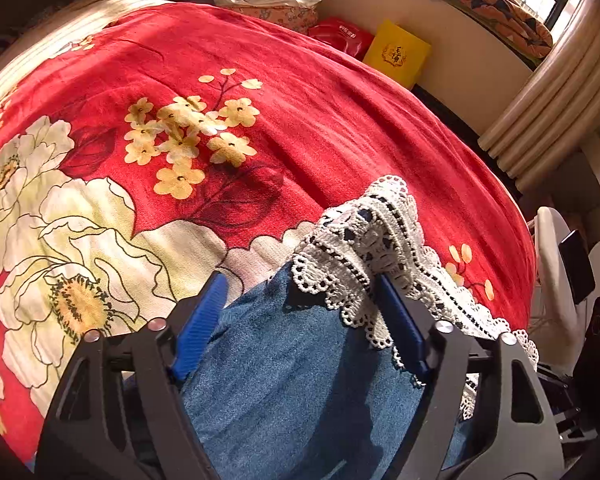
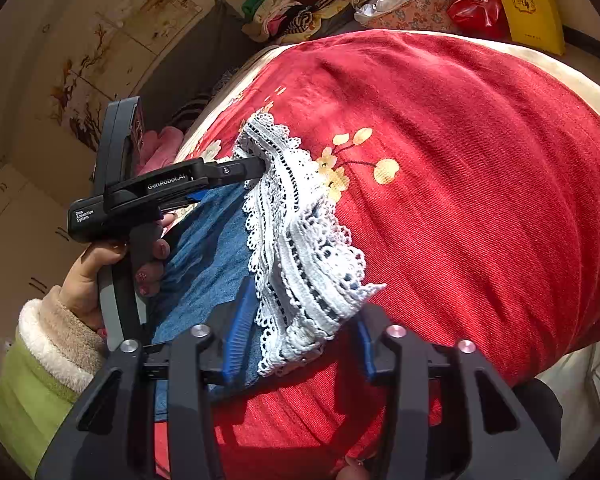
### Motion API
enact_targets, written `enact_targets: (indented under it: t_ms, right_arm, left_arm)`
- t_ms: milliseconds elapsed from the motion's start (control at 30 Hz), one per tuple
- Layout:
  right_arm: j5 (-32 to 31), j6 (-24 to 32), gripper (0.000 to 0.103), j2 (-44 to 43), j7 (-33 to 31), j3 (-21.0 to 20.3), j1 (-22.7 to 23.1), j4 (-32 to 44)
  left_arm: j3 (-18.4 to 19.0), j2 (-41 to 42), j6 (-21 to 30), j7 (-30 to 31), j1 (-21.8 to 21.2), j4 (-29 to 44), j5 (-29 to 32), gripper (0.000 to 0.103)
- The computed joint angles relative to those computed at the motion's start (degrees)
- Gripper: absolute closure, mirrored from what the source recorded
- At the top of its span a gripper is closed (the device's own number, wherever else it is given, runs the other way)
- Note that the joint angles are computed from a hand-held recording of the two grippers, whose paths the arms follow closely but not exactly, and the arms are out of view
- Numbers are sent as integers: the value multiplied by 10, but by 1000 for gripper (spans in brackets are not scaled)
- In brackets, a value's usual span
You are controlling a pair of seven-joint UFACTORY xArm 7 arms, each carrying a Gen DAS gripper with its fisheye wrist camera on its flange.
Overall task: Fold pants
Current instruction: 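Grasp the white lace hem edge with the left gripper, then lift the lace hem with the left gripper and fold it over while the right gripper holds the denim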
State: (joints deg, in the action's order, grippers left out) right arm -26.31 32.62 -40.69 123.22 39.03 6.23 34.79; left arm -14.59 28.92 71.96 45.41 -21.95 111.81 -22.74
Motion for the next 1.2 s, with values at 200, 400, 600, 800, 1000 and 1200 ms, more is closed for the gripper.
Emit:
enact_targets:
  t_ms: [200, 400, 600, 800, 1000, 1200]
  right_arm:
    - [-37, 41, 83, 26, -38, 17, -20, 58]
    - [-112, 69, 83, 82, -94, 48, -42, 151]
    - [-214, 76, 83, 217, -156, 80, -50, 265]
    - [-310, 135, 83, 415, -206, 112, -20, 387]
    - [-352, 213, 80, 548, -288, 87, 71, 491]
    - [-353, 232, 71, 605, -335, 44, 135, 549]
  left_arm:
    - [-7, -3, 39, 14, 25, 17, -43, 93]
    - [-11, -2, 88, 30, 86, 52, -131, 93]
    - [1, -6, 121, 43, 154, 54, -202, 94]
    - [27, -7, 112, 25, 194, 9, -214, 87]
    - [28, 19, 146, -41, 255, 23, -266, 48]
    - [23, 20, 202, -67, 307, 15, -317, 33]
